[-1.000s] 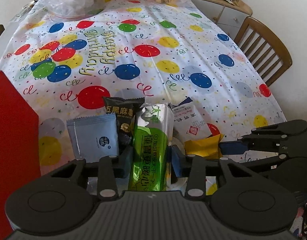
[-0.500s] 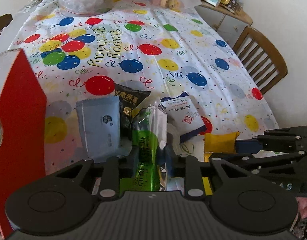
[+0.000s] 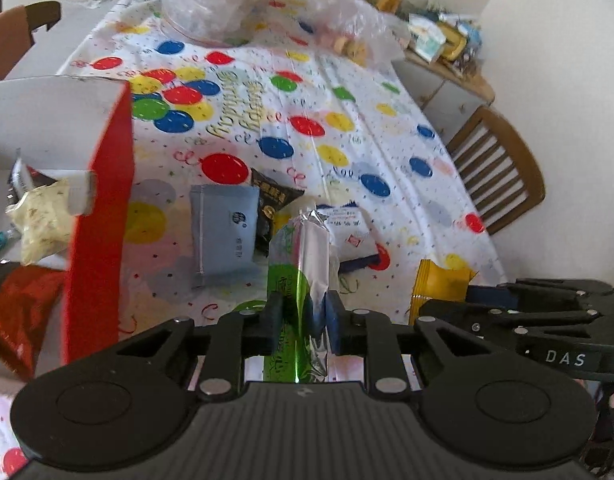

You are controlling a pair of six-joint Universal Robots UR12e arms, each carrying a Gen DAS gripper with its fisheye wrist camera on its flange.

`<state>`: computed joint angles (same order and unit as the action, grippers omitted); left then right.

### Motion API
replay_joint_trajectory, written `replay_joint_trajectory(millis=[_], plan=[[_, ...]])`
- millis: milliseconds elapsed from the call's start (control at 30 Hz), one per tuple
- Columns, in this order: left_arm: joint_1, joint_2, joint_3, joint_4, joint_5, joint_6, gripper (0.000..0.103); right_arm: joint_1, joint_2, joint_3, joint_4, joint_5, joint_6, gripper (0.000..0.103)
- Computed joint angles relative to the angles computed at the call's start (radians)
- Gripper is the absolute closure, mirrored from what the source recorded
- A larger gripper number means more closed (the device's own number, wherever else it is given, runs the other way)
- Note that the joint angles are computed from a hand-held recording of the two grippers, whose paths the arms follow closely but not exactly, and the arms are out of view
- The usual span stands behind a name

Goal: Organize snacks
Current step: 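Carry the green wafer packet and yellow packet over the box and lower them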

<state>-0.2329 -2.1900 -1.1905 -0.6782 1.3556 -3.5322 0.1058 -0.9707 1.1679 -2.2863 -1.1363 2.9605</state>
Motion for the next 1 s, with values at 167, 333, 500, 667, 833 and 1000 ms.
replay_joint_trajectory(millis=[167, 333, 500, 667, 833, 1000], plan=[[0.017, 0.045, -0.058, 0.074, -0.01, -0.03, 0.081, 0.012, -0.016, 0.003, -0.011, 0.003, 0.003, 0.071], [0.029, 0.086, -0.092, 0.095, 0.045, -0.028, 0.081, 0.035, -0.015, -0.019, -0.022, 0.001, -0.004, 0.071], [0.052, 0.123, -0.131, 0.109, 0.084, -0.02, 0.081, 0.067, -0.002, -0.057, -0.018, -0.002, -0.022, 0.071], [0.081, 0.16, -0.176, 0.131, 0.109, -0.009, 0.081, 0.101, 0.02, -0.103, -0.013, -0.003, -0.032, 0.071], [0.109, 0.188, -0.209, 0.137, 0.138, 0.009, 0.081, 0.137, 0.054, -0.161, 0.005, -0.012, -0.035, 0.071], [0.14, 0.206, -0.233, 0.134, 0.164, 0.03, 0.081, 0.171, 0.097, -0.232, 0.042, -0.026, -0.044, 0.071]])
